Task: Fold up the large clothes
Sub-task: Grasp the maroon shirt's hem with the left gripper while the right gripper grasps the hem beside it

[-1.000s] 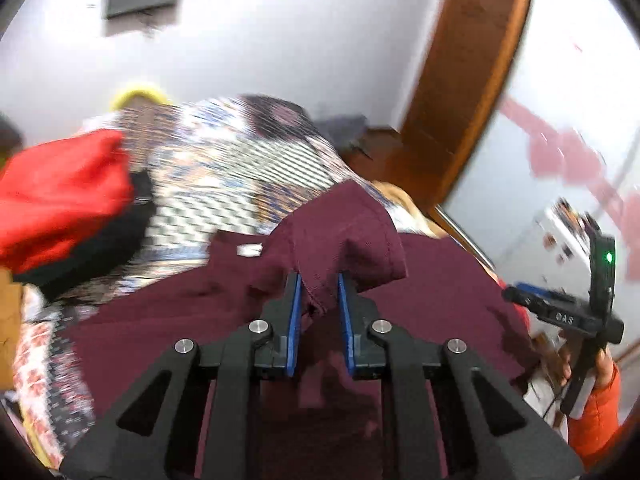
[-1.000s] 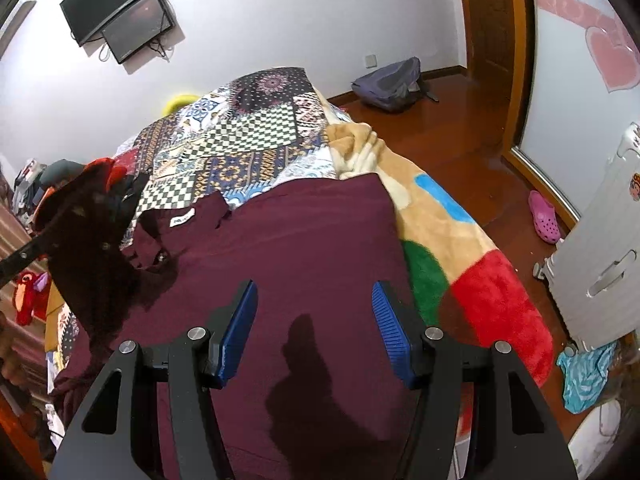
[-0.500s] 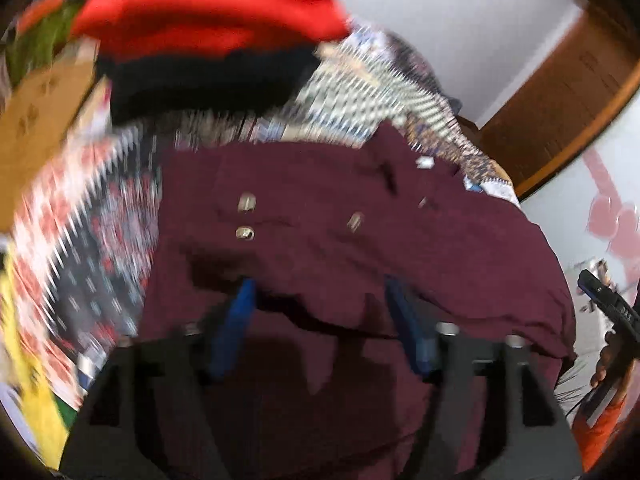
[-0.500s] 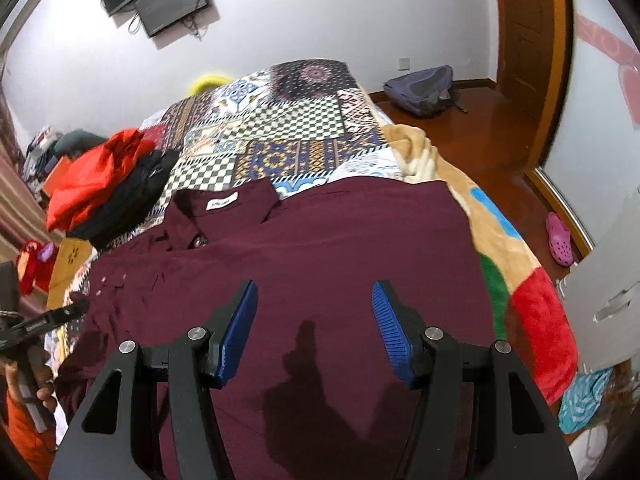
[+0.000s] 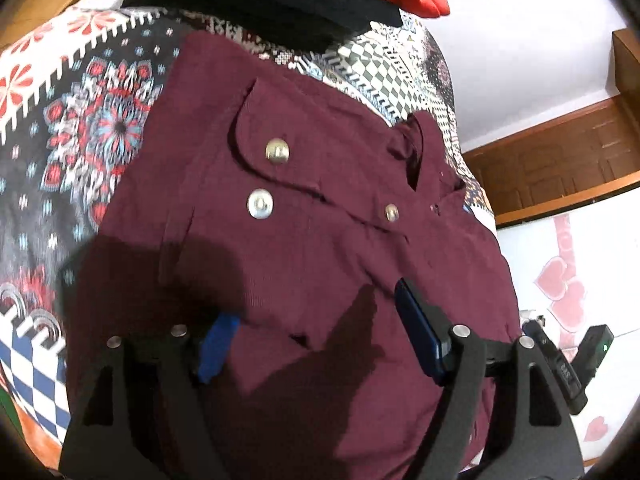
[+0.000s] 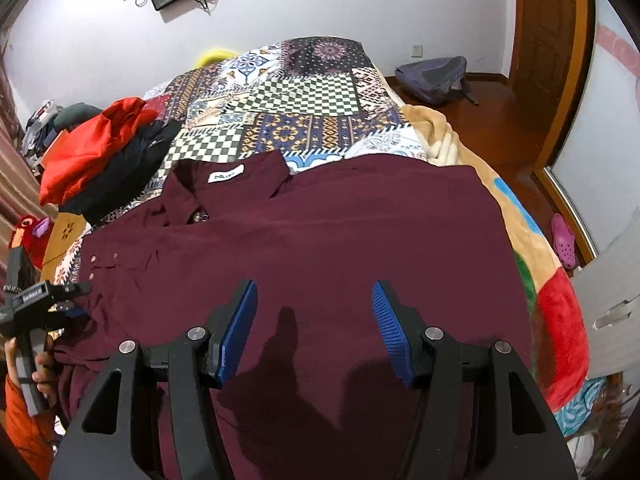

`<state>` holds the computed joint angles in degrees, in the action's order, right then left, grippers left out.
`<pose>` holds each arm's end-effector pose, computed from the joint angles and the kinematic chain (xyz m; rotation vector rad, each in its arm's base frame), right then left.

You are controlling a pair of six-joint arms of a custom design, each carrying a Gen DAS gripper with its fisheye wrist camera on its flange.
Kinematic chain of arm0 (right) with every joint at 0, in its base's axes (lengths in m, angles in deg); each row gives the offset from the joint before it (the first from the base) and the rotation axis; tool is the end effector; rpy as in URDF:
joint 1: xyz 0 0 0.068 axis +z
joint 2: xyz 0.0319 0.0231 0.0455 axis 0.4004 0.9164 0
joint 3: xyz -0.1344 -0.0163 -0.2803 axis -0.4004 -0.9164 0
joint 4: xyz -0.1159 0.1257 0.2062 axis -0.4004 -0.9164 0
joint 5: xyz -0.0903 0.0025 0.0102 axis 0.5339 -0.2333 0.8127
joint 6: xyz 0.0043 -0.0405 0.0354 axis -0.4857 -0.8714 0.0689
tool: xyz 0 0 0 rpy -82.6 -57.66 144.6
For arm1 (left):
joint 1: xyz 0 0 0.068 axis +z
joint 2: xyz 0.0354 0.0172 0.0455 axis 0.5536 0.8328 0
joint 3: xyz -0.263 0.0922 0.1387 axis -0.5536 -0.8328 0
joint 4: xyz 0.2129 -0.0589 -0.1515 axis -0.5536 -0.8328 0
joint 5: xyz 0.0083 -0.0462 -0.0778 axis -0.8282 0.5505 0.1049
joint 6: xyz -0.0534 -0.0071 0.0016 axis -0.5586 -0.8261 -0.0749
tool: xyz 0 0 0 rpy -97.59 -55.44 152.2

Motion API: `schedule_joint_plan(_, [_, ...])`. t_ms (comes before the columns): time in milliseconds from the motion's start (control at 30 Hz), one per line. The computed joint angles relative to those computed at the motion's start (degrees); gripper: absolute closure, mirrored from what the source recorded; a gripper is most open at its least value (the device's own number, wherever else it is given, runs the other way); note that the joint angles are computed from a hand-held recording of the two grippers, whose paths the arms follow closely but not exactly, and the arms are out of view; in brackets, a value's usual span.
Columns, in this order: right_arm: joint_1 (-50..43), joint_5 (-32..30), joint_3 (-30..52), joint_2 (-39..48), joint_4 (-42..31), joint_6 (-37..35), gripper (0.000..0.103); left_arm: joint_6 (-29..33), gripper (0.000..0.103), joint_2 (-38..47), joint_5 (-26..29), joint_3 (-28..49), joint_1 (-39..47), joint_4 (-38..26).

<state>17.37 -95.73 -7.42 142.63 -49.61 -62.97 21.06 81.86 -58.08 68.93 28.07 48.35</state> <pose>0.2425 -0.0186 0.2171 0.1519 2.5181 0.2655 0.3383 -0.0494 0.1140 -0.3648 2.6526 -0.8332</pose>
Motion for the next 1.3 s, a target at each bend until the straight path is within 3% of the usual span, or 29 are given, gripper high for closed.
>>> schedule_joint_plan(167, [-2.7, 0.8, -0.2, -0.9, -0.7, -0.9, 0.047, 2.3, 0.086, -1.6, -14.9, 1.2, -5.2, -2.1])
schedule_joint_plan(200, [-3.8, 0.5, -0.1, -1.1, -1.0, -1.3, 0.047, 3.5, 0.087, -3.0, -17.4, 1.1, -6.5, -2.7])
schedule_joint_plan(333, [-7.5, -0.4, 1.1, -1.9, -1.7, -2.2, 0.047, 7.9, 0.093, -9.4, -18.0, 1.0, -7.7, -4.8])
schedule_joint_plan(567, [-10.6, -3.7, 0.9, -5.5, -2.0, -2.9, 0.046, 11.3, 0.094, -25.7, -20.3, 2.0, -6.9, -7.5])
schedule_joint_plan(633, [-10.2, -3.7, -0.1, -6.0, -2.1, -3.4, 0.038, 12.4, 0.094, -28.6, -24.2, 1.3, -7.7, -7.5])
schedule_joint_plan(800, [-8.5, -1.8, -3.0, -4.6, -1.7, -5.3, 0.038, 12.9, 0.093, -25.5, -25.8, -2.1, -7.1, -7.9])
schedule_joint_plan(900, [-8.0, -0.6, -4.3, -3.7, -0.6, -6.2, 0.038, 12.9, 0.086, -18.9, -27.2, -4.0, -6.2, -7.7])
schedule_joint_plan(1067, [-6.2, 2.6, -4.7, -5.2, -1.4, -8.1, 0.037, 10.6, 0.077, -10.7, -24.3, -7.5, -1.8, -4.3])
schedule_joint_plan(1167, [-6.7, 2.7, -3.6, -5.8, -2.8, -9.5, 0.037, 10.8, 0.063, -11.1, -22.0, -8.9, 0.8, -3.9])
schedule_joint_plan(1300, [-9.5, 2.3, -2.6, -7.4, -2.5, -9.1, 0.037, 13.6, 0.047, -16.2, -26.3, -9.3, 2.4, -5.7])
